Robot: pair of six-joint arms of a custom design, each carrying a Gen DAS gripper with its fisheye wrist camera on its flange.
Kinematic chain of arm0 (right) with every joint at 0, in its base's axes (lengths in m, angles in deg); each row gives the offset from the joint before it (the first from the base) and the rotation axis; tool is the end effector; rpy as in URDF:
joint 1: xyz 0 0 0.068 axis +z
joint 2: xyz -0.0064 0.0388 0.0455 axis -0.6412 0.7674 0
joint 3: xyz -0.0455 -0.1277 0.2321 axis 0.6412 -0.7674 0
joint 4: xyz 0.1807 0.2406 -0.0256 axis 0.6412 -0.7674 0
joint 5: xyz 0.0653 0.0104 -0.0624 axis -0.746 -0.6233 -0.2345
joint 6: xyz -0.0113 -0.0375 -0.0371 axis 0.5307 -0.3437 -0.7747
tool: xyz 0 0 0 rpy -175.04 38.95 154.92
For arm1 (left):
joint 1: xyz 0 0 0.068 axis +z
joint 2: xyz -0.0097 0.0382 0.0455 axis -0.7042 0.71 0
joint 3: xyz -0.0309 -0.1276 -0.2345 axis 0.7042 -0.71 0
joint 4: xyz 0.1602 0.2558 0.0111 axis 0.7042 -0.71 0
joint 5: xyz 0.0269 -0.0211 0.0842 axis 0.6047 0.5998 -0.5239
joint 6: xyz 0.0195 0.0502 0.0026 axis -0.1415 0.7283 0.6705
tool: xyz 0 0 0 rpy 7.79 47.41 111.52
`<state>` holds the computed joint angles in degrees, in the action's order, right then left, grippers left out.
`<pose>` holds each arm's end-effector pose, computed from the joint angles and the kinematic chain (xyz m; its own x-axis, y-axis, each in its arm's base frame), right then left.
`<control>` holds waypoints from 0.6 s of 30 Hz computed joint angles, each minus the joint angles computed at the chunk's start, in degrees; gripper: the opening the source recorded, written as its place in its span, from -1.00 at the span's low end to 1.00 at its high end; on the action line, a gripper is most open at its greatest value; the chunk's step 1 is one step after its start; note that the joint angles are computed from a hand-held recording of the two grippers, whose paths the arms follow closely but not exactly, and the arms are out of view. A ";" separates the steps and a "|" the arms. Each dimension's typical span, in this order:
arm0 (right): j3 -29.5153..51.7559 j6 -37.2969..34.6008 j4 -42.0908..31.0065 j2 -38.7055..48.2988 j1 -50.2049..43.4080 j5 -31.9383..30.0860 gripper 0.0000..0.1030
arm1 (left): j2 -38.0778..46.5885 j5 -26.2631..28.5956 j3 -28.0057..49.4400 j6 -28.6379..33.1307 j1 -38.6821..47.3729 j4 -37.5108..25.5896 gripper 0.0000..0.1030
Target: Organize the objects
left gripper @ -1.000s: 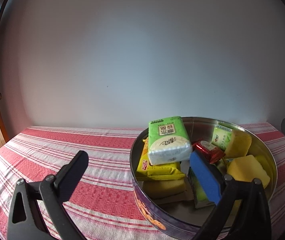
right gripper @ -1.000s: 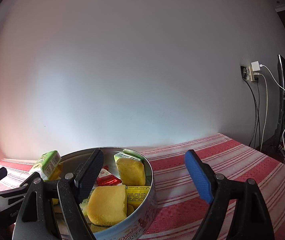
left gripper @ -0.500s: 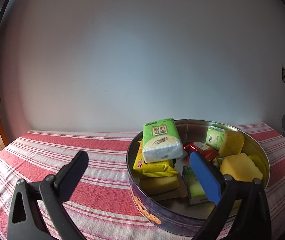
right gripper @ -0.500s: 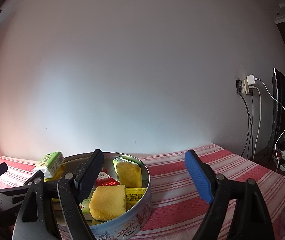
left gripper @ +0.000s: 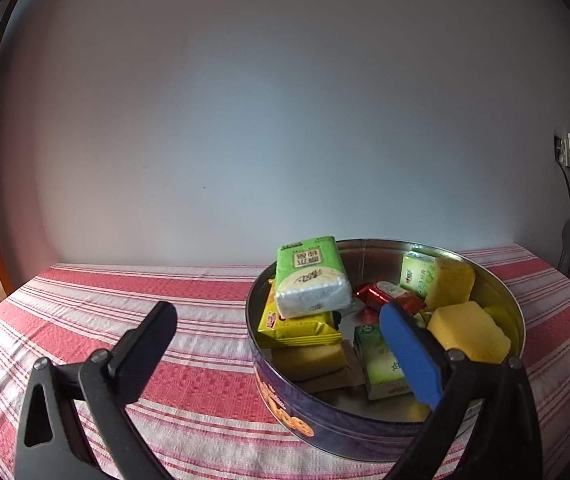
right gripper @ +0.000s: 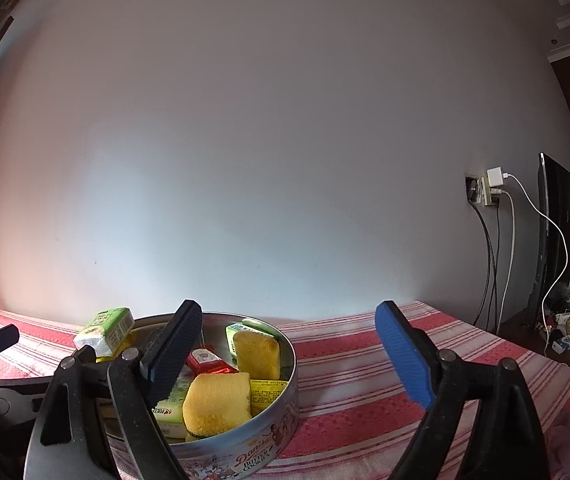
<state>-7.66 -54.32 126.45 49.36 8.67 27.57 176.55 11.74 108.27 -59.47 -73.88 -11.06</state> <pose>0.2536 0.2384 0.0828 -0.0428 0.0393 -0.9983 0.2827 0.9589 0.0256 0.3007 -0.1494 0.0476 -0.3190 0.0475 -0.9466 0.0338 0.9987 0.0387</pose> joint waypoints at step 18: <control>0.41 0.22 0.41 0.23 0.91 3.45 0.87 | -1.21 1.38 -1.51 -0.20 0.00 0.23 0.99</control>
<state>-7.25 -54.10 126.86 49.58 9.57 31.02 175.34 13.12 106.75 -59.67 -73.89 -10.83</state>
